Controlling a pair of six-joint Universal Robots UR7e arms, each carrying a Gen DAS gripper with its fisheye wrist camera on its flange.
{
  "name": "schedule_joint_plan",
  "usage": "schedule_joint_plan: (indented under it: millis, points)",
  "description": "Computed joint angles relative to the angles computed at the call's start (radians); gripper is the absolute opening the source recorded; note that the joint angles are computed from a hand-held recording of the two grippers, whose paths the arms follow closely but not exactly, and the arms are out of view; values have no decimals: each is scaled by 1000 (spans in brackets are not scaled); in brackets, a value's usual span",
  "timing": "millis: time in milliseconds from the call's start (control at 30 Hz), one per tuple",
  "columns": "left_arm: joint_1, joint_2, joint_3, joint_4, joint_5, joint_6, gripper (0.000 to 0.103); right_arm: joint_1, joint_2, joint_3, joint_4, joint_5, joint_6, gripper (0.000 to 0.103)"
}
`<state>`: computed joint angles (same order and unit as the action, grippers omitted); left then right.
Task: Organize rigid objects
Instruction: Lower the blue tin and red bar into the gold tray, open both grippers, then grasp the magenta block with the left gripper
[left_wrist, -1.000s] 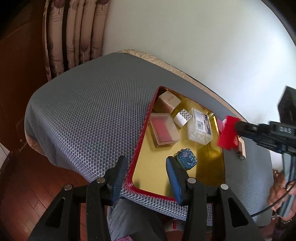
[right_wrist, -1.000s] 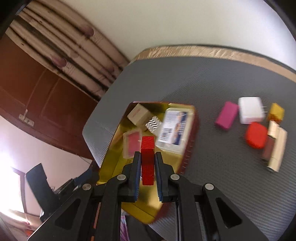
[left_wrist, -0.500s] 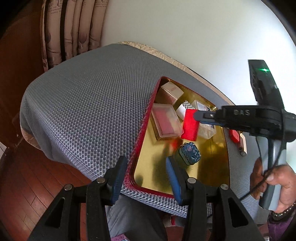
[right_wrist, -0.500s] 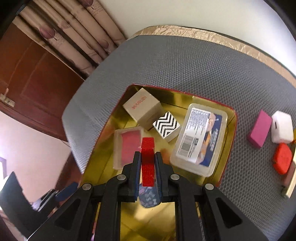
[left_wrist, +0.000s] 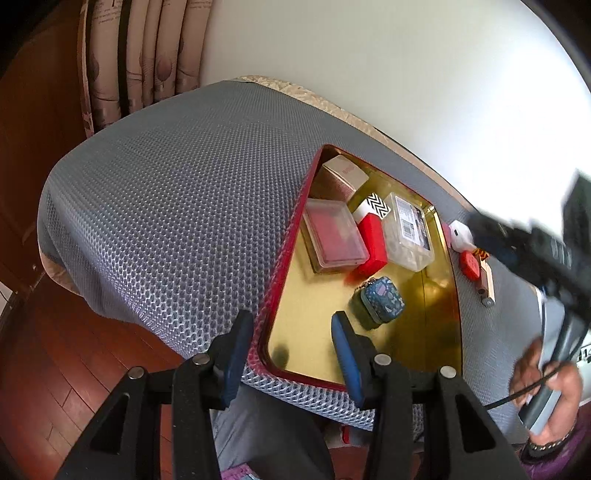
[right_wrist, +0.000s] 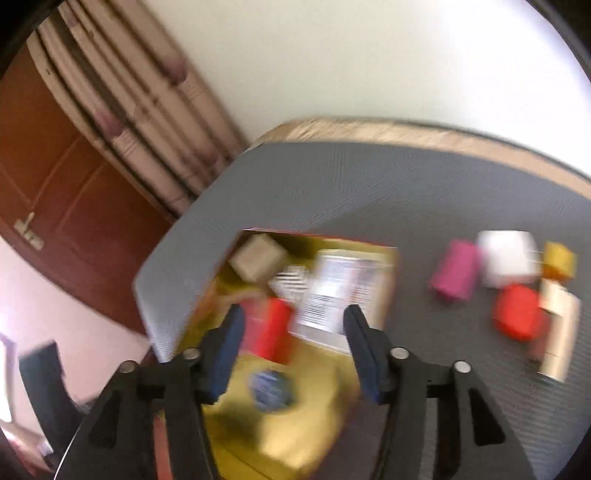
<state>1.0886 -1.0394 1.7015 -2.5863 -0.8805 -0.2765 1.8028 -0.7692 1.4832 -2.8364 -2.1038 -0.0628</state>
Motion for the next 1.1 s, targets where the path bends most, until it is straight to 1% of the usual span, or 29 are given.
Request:
schedule_joint_plan:
  millis: [33, 67, 100, 133, 167, 200, 267, 300, 333, 367, 400, 433, 467, 500, 533, 567, 633, 667, 700, 767, 833, 867, 900, 933, 967, 1000, 1100]
  points:
    - [-3, 2, 2, -3, 3, 5, 45, -1, -28, 55, -60, -73, -33, 68]
    - [-10, 6, 4, -4, 21, 17, 47, -3, -47, 99, -110, -135, -64, 71]
    - [-16, 8, 6, -4, 35, 27, 48, -8, -70, 152, -171, -222, -108, 76]
    - [-24, 11, 9, -4, 54, 38, 49, -17, -86, 191, -211, -298, -143, 78]
    - [-33, 17, 11, -4, 78, 48, 51, -30, -101, 220, -237, -353, -166, 78]
    - [-40, 20, 12, -2, 92, 56, 52, -43, -118, 248, -257, -402, -178, 78]
    - [-55, 25, 14, 2, 107, 73, 55, -78, -164, 314, -302, -459, -192, 78]
    - [-64, 28, 16, -2, 117, 80, 55, -92, -184, 339, -322, -479, -200, 81]
    - [-72, 30, 17, -3, 128, 88, 55, -106, -198, 360, -350, -505, -212, 86]
    - [-84, 34, 20, -21, 135, 121, 55, -123, -214, 377, -381, -518, -226, 87]
    - [-95, 38, 21, -34, 152, 147, 56, -140, -239, 398, -392, -506, -225, 88]
    - [-109, 46, 20, -39, 198, 160, 56, -158, -265, 421, -388, -485, -205, 88]
    - [-128, 65, 14, -44, 287, 175, 56, -175, -289, 440, -370, -460, -168, 88]
    - [-140, 79, 7, -34, 353, 174, 56, -188, -310, 453, -355, -429, -139, 88]
    - [-147, 85, 1, -24, 391, 172, 56, -194, -325, 461, -360, -402, -131, 88]
    - [-151, 84, -5, -20, 399, 174, 56, -196, -328, 463, -379, -392, -143, 89]
    - [-157, 73, -23, -37, 331, 210, 56, -203, -335, 463, -376, -361, -149, 93]
    - [-163, 77, -44, -45, 273, 251, 56, -205, -334, 459, -366, -358, -150, 93]
    - [-167, 87, -67, -40, 245, 273, 56, -204, -332, 456, -365, -359, -159, 93]
    - [-178, 137, -147, -9, 180, 330, 56, -197, -330, 462, -386, -355, -176, 94]
    - [-176, 193, -236, 34, 96, 370, 56, -199, -339, 473, -406, -339, -194, 96]
    - [-172, 232, -298, 83, 45, 373, 56, -202, -346, 478, -414, -329, -196, 97]
    - [-165, 280, -379, 159, -11, 369, 56, -205, -355, 484, -418, -316, -197, 97]
    - [-160, 318, -442, 216, -49, 368, 56, -196, -356, 494, -421, -315, -184, 98]
    - [-151, 384, -541, 300, -91, 379, 56, -194, -360, 499, -420, -307, -177, 98]
    - [-148, 424, -598, 342, -95, 389, 56, -197, -374, 519, -427, -297, -176, 98]
    - [-135, 560, -777, 439, -53, 455, 56, -199, -385, 528, -415, -270, -171, 98]
